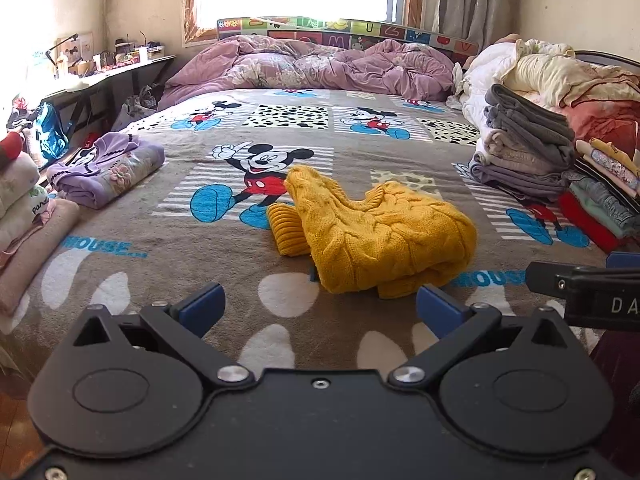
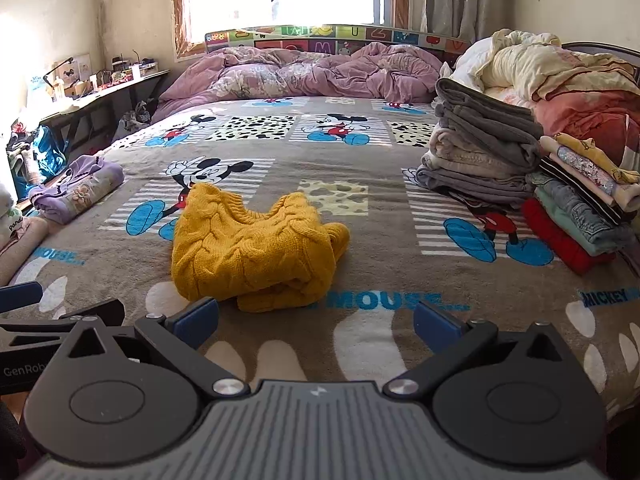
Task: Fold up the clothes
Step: 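Move both grippers toward the crumpled yellow sweater on the bed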
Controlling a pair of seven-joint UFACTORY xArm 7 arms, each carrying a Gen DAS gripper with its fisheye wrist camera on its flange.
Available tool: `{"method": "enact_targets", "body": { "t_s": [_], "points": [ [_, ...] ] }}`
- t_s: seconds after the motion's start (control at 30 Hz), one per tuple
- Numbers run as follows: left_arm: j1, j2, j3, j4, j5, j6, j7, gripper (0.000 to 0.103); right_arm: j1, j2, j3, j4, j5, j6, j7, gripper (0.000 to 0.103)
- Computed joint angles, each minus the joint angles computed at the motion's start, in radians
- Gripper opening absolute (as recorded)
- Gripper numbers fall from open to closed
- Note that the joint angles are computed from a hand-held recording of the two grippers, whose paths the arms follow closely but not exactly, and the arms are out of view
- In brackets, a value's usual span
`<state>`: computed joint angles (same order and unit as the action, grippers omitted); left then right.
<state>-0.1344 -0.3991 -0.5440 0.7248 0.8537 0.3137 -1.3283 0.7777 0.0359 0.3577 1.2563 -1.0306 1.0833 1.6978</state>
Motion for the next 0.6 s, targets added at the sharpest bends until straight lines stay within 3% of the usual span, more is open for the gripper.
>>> {"method": "enact_targets", "body": {
  "t_s": [0.1,0.17,0.33,0.6],
  "points": [
    [0.002,-0.003,-0.002,-0.001,0.003,0.001,-0.010,0.103,0.006,0.019,0.002,0.019,-0.004,0.013,0.002,0.103],
    [0.004,-0.006,-0.004,-0.001,0.005,0.001,-0.018,0.103,-0.001,-0.004,-0.008,-0.016,-0.001,-0.038,0.021,0.103],
    [0.024,-0.003,-0.033,0.009,0.041,0.025,-0.052,0.103,-0.011,-0.008,-0.006,-0.027,-0.008,-0.059,0.023,0.103],
    [-0.006,0.010,-0.023,0.027,0.100,0.076,-0.094,0.103,-0.021,-0.011,-0.006,-0.044,-0.019,-0.094,0.031,0.103]
  ]
}}
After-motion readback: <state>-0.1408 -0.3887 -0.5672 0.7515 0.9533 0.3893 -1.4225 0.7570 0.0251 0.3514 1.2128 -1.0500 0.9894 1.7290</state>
